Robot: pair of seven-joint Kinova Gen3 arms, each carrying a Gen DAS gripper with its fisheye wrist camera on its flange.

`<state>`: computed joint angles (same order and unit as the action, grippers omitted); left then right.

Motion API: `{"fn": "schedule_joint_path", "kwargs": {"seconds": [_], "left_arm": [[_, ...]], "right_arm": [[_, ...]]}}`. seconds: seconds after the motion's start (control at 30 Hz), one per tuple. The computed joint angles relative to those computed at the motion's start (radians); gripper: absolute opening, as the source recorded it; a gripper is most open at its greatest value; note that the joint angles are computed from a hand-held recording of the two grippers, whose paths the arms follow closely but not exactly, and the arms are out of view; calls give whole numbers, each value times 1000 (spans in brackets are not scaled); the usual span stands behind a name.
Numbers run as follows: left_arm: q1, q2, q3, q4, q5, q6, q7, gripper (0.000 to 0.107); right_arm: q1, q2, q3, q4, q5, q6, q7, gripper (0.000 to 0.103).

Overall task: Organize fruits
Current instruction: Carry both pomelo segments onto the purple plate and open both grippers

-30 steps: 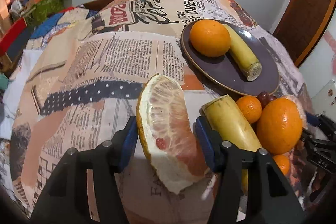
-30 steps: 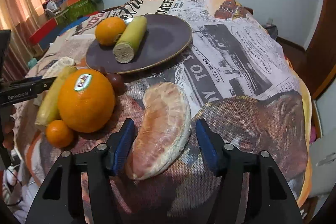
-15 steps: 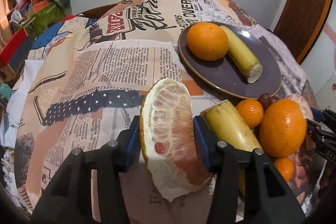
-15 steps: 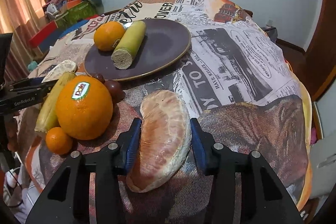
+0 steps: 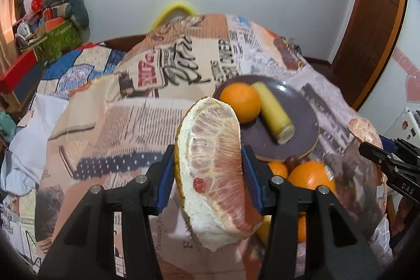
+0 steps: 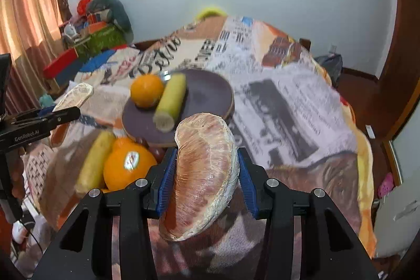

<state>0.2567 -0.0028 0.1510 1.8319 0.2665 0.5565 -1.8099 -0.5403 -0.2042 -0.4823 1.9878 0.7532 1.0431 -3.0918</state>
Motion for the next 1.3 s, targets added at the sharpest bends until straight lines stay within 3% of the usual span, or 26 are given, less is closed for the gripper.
{"fn": "schedule_joint_path", "kwargs": {"seconds": [0.2,0.53,0.93,1.3], "left_arm": [[9,-16,2,-22,38,-22,-38,48],[31,29,23,-91,64,-41,-66,48],[64,134,51,-169,-21,-81,7,48],[86,245,62,-251,-75,-81,42,48]], "right_arm": [[11,-7,-3,-21,55,20,-3,42],[47,0,23,-34,123,-32,-7,42],[86,36,96,-21,177,-155,-26,42],[123,106,191,-31,130,-292,87,42]]}}
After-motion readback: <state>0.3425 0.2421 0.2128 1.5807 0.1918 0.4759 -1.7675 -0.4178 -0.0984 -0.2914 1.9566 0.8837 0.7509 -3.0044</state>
